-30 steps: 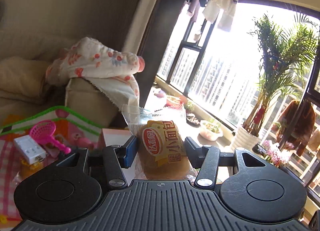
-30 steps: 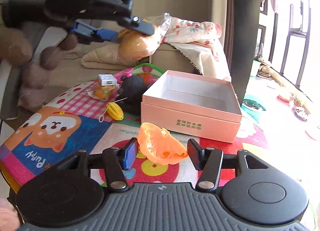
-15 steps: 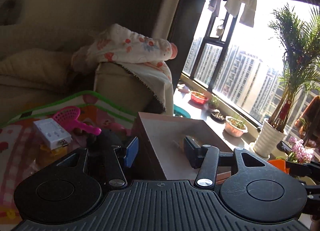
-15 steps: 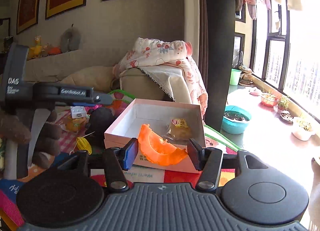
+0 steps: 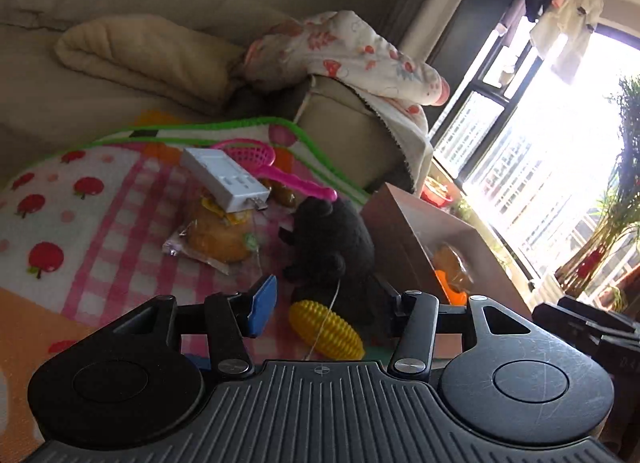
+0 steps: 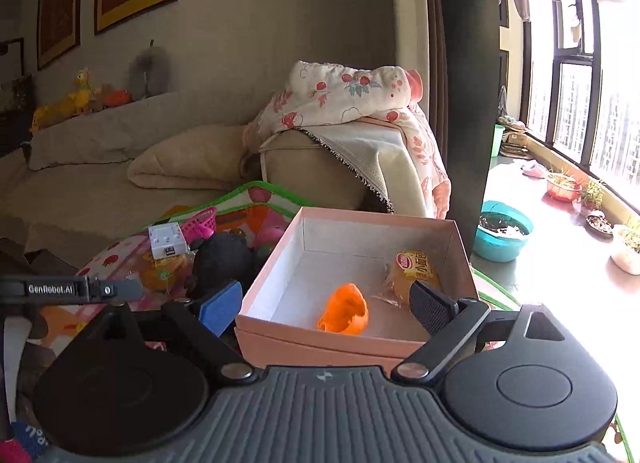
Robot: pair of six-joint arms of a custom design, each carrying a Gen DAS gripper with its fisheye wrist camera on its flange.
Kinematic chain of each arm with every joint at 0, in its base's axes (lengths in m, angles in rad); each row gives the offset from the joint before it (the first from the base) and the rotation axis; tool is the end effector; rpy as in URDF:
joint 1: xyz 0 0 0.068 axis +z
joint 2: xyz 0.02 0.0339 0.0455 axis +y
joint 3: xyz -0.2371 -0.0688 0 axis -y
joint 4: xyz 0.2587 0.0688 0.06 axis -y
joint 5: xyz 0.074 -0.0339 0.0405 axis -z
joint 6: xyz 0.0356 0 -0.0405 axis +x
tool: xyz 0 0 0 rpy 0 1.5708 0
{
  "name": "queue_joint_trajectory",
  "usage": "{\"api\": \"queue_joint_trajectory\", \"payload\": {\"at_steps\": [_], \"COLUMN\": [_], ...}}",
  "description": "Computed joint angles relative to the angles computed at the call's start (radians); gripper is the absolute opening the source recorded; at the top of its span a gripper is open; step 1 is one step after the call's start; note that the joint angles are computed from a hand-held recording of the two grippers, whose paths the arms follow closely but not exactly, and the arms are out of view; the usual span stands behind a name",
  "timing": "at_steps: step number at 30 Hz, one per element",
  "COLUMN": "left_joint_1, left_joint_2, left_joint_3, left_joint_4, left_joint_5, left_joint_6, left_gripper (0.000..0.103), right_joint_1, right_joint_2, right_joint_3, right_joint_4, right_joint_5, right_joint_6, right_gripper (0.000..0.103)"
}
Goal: Organize objects
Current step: 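Grasp the black plush mouse with the left tool while the right tool grasps the yellow corn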
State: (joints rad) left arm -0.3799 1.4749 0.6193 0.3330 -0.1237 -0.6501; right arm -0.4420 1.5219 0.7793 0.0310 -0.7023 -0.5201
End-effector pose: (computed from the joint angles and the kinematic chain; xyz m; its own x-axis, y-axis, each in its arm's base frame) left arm 0.2867 -0.1098 0.1390 -0.5316 -0.4345 -0.7270 -0.0667 0.8772 -0.4755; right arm 0.2956 -0.1145 0.1535 -0.4548 -0.2045 -0.8668 -0.3937 0.9192 -0.0103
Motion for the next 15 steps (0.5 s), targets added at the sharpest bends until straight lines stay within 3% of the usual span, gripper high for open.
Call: {"api": "queue_joint_trajectory", "payload": {"at_steps": [3, 8, 10, 12, 15], "left_joint_1": [-0.013, -0.012, -0.009, 0.012, 0.041], "left_joint_2": [0.118, 0.391, 0.475, 0.538, 0.534], "left_joint_3": [0.142, 0.493, 0.589, 0.641, 0.594], "left_joint_4": [-0.015, -0.231, -0.281, -0.277, -0.194], "left_joint_5": [-0.018, -0.083, -0.096, -0.047, 0.051], "left_joint_6": [0.033, 0.032, 0.037, 0.036, 0.007], "left_gripper": [0.055, 0.055, 0.063, 0.079, 0.066], "right_joint_1": [-0.031, -0.074, -0.085, -0.092, -0.094], "right_joint_2": [-0.016, -0.019, -0.018, -0.009, -0.018], "right_joint_3": [-0.069, -0.113, -0.115, -0.105, -0.118], "right_joint_4": [0.037, 0.055, 0.041, 0.021, 0.013], "right_joint_5": [0.023, 0.023, 0.016, 0.007, -0.003], "right_joint_6": [-0.069, -0.139, -0.153, -0.165, -0.176], "right_gripper": [0.092, 0.100, 0.101, 0.101, 0.103]}}
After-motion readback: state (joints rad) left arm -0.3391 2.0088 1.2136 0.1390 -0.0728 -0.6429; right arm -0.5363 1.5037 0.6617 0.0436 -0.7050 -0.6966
